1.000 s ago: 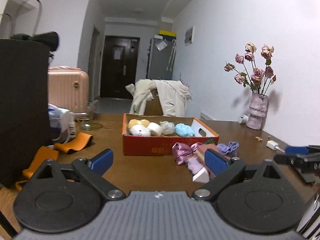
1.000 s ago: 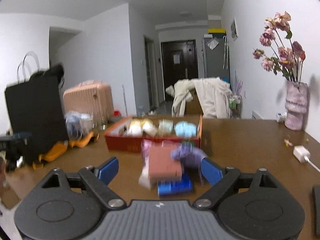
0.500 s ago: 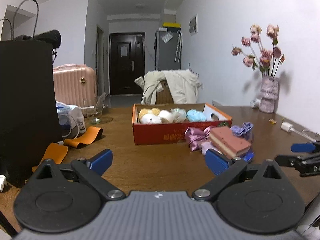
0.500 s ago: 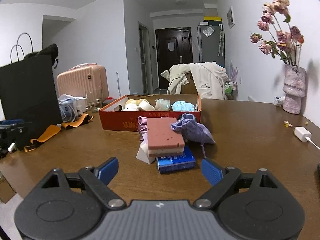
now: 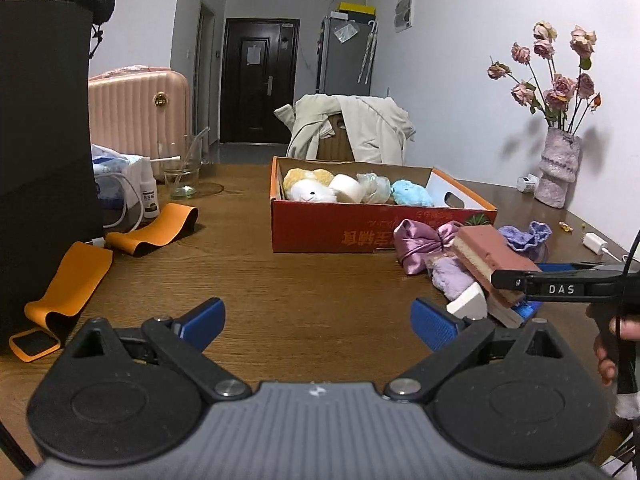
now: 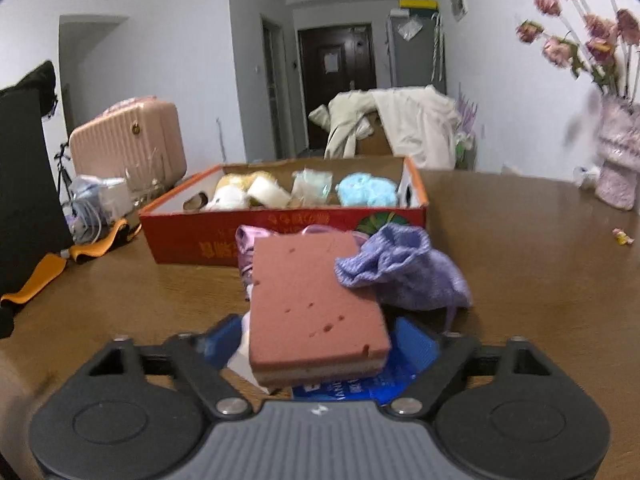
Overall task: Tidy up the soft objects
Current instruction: 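Grasp the pink sponge block with both grippers together, then carry the pink sponge block with both grippers over the box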
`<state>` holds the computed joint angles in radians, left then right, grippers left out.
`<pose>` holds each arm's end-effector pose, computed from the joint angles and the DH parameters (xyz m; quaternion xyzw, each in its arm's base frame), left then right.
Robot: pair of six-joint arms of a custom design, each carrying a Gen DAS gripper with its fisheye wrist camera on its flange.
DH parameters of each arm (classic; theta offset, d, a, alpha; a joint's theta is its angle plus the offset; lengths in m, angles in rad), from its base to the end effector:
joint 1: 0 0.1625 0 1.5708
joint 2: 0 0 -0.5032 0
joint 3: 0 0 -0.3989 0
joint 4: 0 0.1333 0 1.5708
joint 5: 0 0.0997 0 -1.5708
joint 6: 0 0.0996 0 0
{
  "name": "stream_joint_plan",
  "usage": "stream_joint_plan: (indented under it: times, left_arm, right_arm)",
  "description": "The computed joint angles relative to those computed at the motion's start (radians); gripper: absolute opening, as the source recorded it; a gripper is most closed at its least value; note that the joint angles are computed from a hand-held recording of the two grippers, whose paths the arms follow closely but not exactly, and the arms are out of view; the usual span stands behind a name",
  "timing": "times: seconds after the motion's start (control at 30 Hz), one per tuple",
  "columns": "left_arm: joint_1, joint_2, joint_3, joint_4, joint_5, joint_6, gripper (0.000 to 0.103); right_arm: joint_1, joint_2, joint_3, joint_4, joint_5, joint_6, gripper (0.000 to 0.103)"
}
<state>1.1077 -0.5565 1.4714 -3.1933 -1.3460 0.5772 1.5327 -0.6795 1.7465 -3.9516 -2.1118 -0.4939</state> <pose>-0.2225 -0.7936 0.1032 0.4296 0.8282 -0.3377 0.1247 0.0556 -0.6945 0.2041 0.0134 -0.7802 0.5121 0.3589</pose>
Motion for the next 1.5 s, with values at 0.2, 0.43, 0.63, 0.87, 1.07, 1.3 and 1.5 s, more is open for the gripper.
stream_joint_plan:
  times: [0.2,0.43,0.63,0.87,1.07,1.3,1.5]
  left_arm:
    - [0.018,-0.006,-0.017,0.040,-0.080,-0.065,0.101]
    - [0.048,-0.015,-0.039,0.115,-0.177,-0.206,0.101]
    - [0.057,-0.007,-0.043,0.263,-0.215,-0.182,0.096]
    - [0.058,0.007,-0.025,0.322,-0.271,-0.184,0.048]
    - [0.051,-0.005,0.007,0.338,-0.279,-0.174,0.048]
    - [0.053,-0.024,0.044,0.311,-0.274,-0.160,0.045]
    - [0.054,-0.026,0.041,0.312,-0.273,-0.172,0.042]
  right_arm:
    - [0.035,0.000,0.075,-0.074,0.115,-0.159,0.068]
    - [0.040,-0.042,0.210,0.163,0.264,-0.290,0.069]
    - [0.051,-0.006,0.204,0.088,0.139,-0.219,0.082]
    - [0.013,-0.048,0.277,-0.060,0.201,-0.019,0.082]
    - [-0.039,-0.068,0.297,-0.051,0.334,0.243,0.062]
    - [-0.041,-0.041,0.270,-0.014,0.323,0.321,0.041]
    - [-0.047,-0.048,0.272,0.000,0.343,0.345,0.041]
